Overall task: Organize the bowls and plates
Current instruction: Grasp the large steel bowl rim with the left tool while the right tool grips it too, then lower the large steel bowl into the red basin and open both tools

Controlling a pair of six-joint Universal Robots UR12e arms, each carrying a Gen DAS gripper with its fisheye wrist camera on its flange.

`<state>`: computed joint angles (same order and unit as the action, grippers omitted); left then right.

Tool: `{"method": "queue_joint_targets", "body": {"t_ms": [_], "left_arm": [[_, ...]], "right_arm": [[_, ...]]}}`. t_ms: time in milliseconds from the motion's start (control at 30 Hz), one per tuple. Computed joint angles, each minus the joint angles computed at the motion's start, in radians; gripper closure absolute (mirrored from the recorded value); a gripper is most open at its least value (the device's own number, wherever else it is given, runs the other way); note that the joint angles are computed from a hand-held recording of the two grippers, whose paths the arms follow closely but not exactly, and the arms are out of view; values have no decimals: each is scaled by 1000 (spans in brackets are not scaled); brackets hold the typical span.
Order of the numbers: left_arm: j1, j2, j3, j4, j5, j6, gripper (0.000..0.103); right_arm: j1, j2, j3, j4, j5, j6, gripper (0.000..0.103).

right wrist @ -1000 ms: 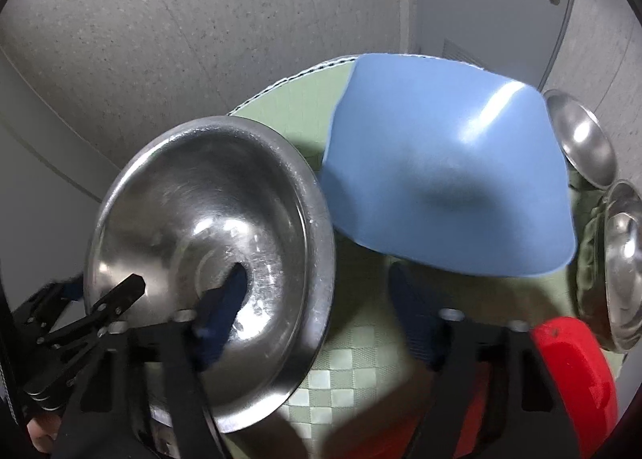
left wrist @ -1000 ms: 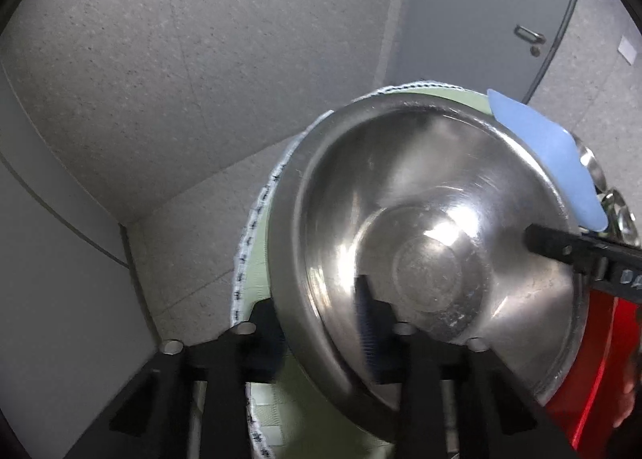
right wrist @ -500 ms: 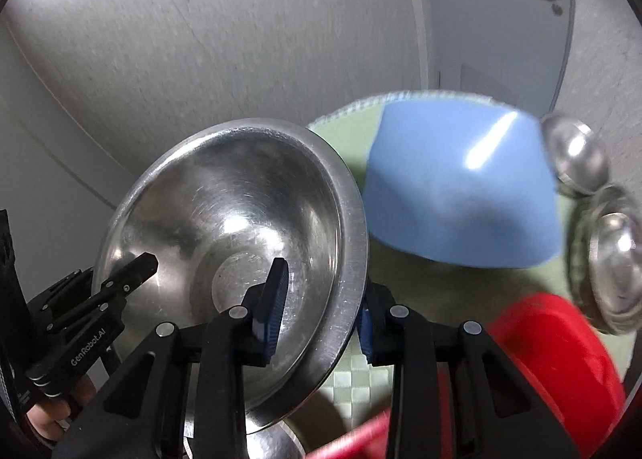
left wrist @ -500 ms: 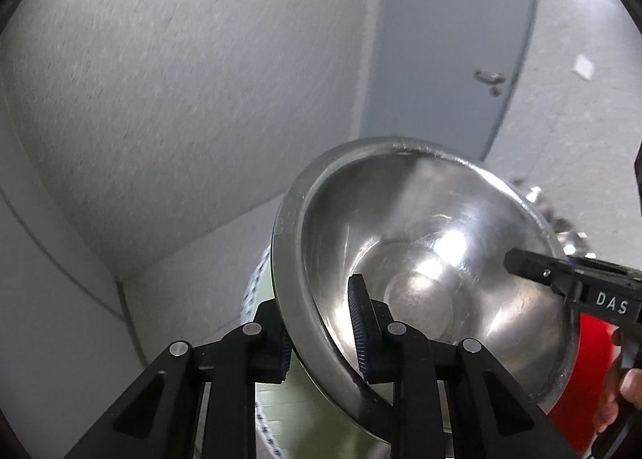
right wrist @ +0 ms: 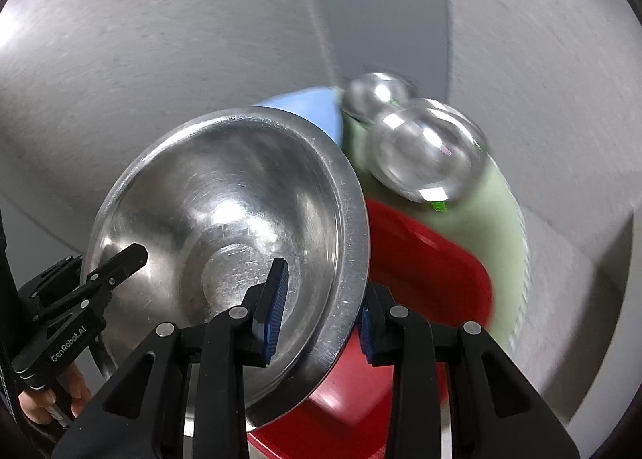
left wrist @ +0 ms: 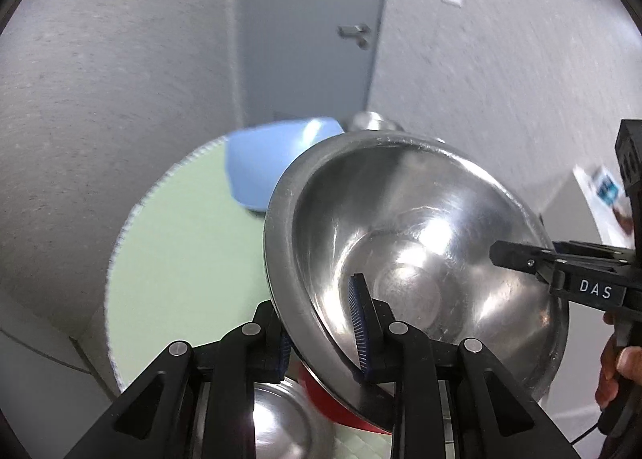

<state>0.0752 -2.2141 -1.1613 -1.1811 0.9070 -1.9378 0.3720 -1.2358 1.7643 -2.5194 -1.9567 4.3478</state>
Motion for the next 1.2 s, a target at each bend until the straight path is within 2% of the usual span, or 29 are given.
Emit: {"method": "queue_joint_targets", "body": {"t_ms": [133,233,367,467,500,533,667,767,833,933,1033,1100,1200], "left_arm": [[-34,5,-43,42,50,17,80],[-52,41,-105,77,79,26,79],[-73,53,-141,111,109,18,78],[-84,69,-155,93,129,16,77],[-86,67,-156,86,131,19,75],[-88,67,-159,86,131,28,69],[-77,71,-148,30,129,49,61],[-76,70,-139,-4,120,60,54],[-75,65,-119,-56,111,66,43],[-72,60,-101,-103,109,73,34],[-65,60,-93,-121,98,78,28],[-58,65,-95,-109,83,71,20],[-50,64,-82,-86,50,53,18]], "right_arm": [[3,-20,39,33,25,56,72],[3,-24,56,48,40,70,72],[3,-11,49,64,60,76,71],[0,-4,47,78,70,72,70],[-1,-1,45,81,74,73,69],[-1,1,45,81,75,75,69],[-3,5,40,95,73,69,69],[-4,4,44,78,82,67,64],[-5,-1,54,45,91,67,58],[-3,-8,62,17,94,80,51],[3,-19,66,16,84,94,38],[8,-29,67,22,67,99,37],[12,-45,66,37,43,96,37]]}}
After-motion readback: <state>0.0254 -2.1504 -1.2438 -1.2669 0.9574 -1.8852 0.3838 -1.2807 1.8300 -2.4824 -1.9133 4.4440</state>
